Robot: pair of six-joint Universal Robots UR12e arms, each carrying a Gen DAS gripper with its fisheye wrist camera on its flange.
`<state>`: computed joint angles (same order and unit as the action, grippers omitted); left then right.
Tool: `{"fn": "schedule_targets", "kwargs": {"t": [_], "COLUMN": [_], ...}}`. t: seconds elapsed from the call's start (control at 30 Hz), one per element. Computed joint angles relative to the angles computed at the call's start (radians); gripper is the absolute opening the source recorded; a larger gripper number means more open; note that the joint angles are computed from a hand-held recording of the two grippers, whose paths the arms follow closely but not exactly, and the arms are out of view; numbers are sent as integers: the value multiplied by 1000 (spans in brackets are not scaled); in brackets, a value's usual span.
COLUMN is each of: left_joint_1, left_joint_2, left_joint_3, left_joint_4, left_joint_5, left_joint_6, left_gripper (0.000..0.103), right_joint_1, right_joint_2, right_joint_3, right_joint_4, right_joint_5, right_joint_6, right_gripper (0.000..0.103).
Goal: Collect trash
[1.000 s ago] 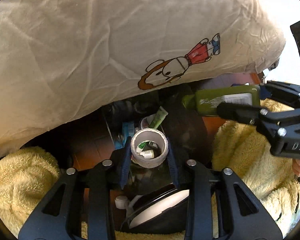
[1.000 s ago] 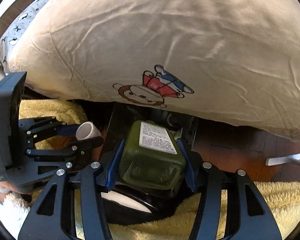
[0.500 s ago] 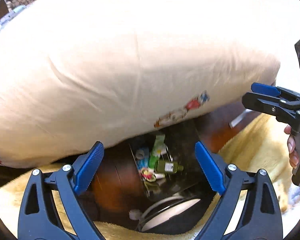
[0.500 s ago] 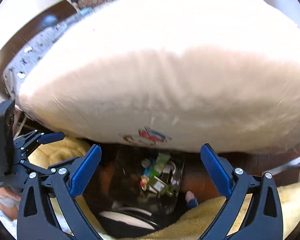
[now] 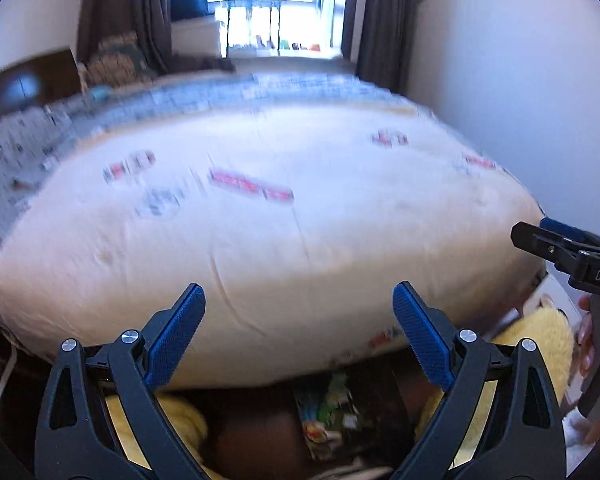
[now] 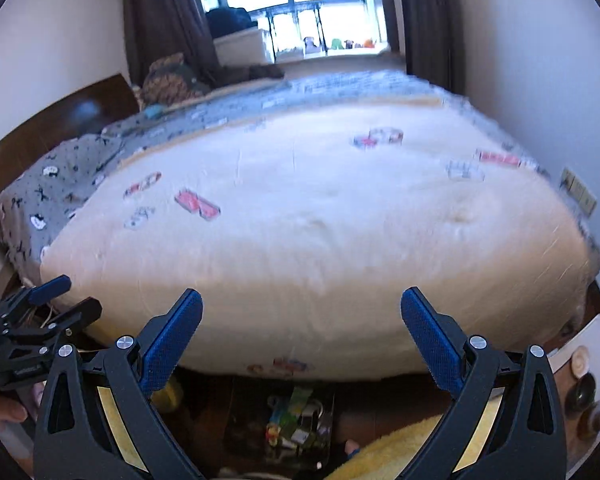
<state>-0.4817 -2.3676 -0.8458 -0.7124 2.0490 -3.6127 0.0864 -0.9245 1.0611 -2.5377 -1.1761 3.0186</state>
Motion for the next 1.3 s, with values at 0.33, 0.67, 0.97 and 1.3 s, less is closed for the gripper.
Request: {"fn": "schedule_targets", "kwargs": {"t": [0.33,0.67,0.97,1.3], "left_joint_1": [-20,-18,-19,-20], "left_joint_2": [-17,-13,-10,-1], "left_joint_3": [62,56,43,28], "left_joint_4": [82,108,120,137], "left_joint_5": [201,220,220,226], "left_joint_6": [46,22,16,10], "left_gripper": [93,93,93,93], "right_joint_1": [25,30,33,35], "right_joint_2": [-23,-18,-13,-14], "right_joint_3": [29,18,17,24], "right_joint_4": [-185,-202,-207,-220], "right_joint_5": [-82,-111,-121,-117], "right_joint_6": [2,19,17,27], "right_gripper": [100,100,100,100]}}
